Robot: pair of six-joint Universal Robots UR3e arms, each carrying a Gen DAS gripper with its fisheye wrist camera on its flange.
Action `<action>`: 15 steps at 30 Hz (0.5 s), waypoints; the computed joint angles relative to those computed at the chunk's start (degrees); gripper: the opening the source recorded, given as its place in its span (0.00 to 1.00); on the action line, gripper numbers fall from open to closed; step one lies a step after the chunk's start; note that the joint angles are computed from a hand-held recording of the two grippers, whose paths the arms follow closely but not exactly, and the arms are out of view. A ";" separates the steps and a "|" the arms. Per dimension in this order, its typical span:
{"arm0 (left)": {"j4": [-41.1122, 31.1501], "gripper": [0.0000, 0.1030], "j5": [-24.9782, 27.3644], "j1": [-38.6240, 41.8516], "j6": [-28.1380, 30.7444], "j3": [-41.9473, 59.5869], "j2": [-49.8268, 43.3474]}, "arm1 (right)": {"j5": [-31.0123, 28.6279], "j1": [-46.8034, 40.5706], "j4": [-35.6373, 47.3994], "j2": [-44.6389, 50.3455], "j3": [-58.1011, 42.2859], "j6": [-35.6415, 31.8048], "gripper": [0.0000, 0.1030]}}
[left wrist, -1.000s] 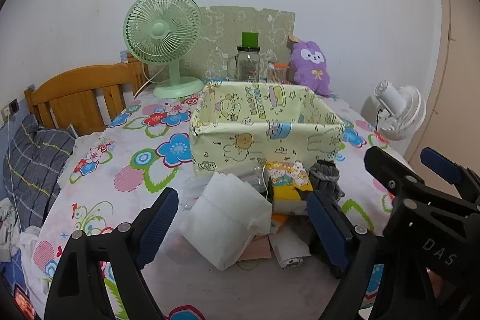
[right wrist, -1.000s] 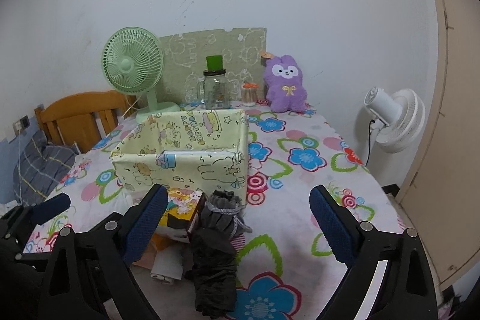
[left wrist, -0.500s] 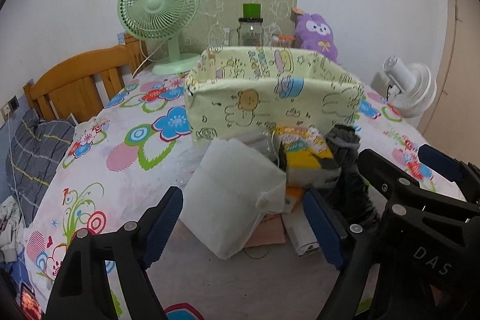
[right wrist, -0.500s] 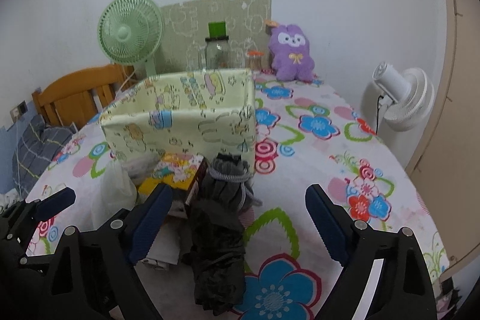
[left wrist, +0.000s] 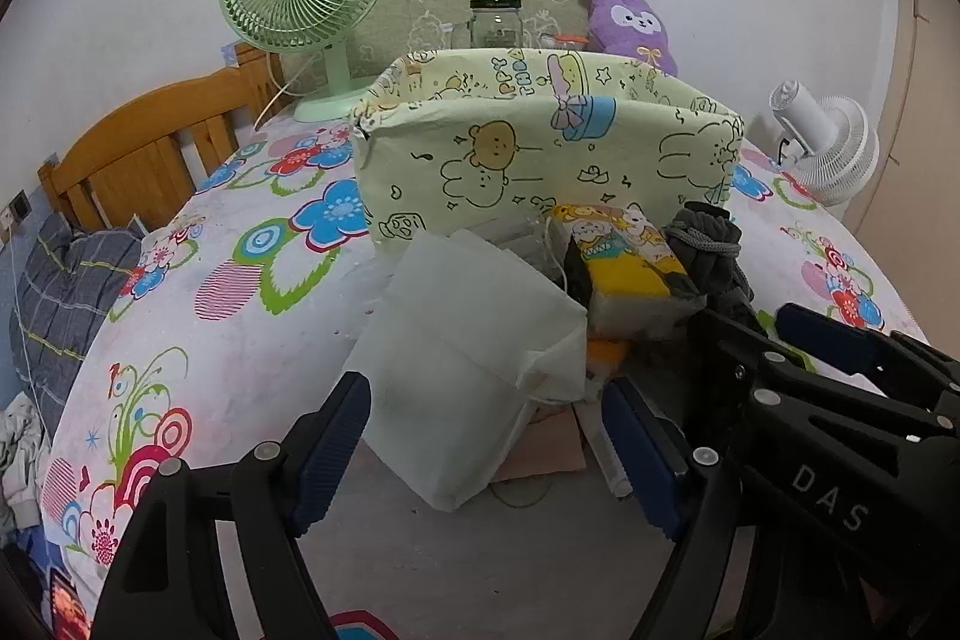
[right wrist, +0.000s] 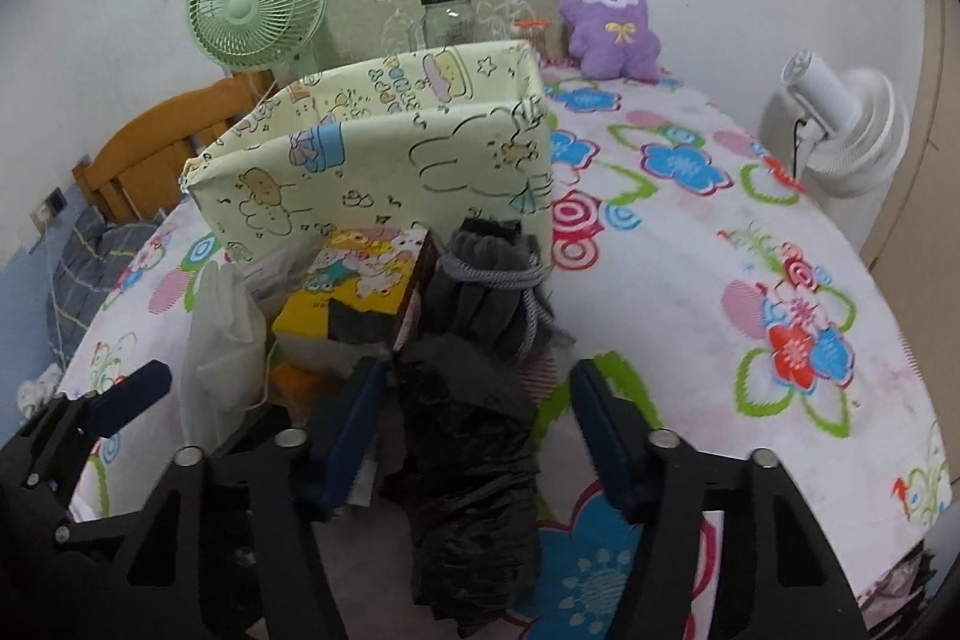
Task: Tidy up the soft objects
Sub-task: 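Move left tool toward white cloth while right tool approaches black bundle, then close left gripper on white cloth while right gripper closes on black bundle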
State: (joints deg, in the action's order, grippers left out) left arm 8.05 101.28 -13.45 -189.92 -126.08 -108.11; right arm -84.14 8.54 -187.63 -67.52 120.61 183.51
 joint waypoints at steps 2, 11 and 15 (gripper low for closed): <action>-0.45 0.78 -0.05 -0.07 -0.18 0.30 -0.11 | 1.06 -0.11 0.65 -0.13 -0.11 -0.28 0.47; -0.21 0.65 2.43 -0.42 -0.46 0.63 0.05 | 0.19 0.29 0.48 -1.62 0.42 -1.09 0.27; -0.88 0.53 1.14 0.68 -1.53 0.24 0.92 | -0.33 0.69 0.01 -2.25 0.87 -1.21 0.26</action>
State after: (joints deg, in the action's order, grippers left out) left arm 7.17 102.42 -12.77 -191.45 -125.84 -107.18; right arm -84.47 9.23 -187.62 -69.77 121.48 182.30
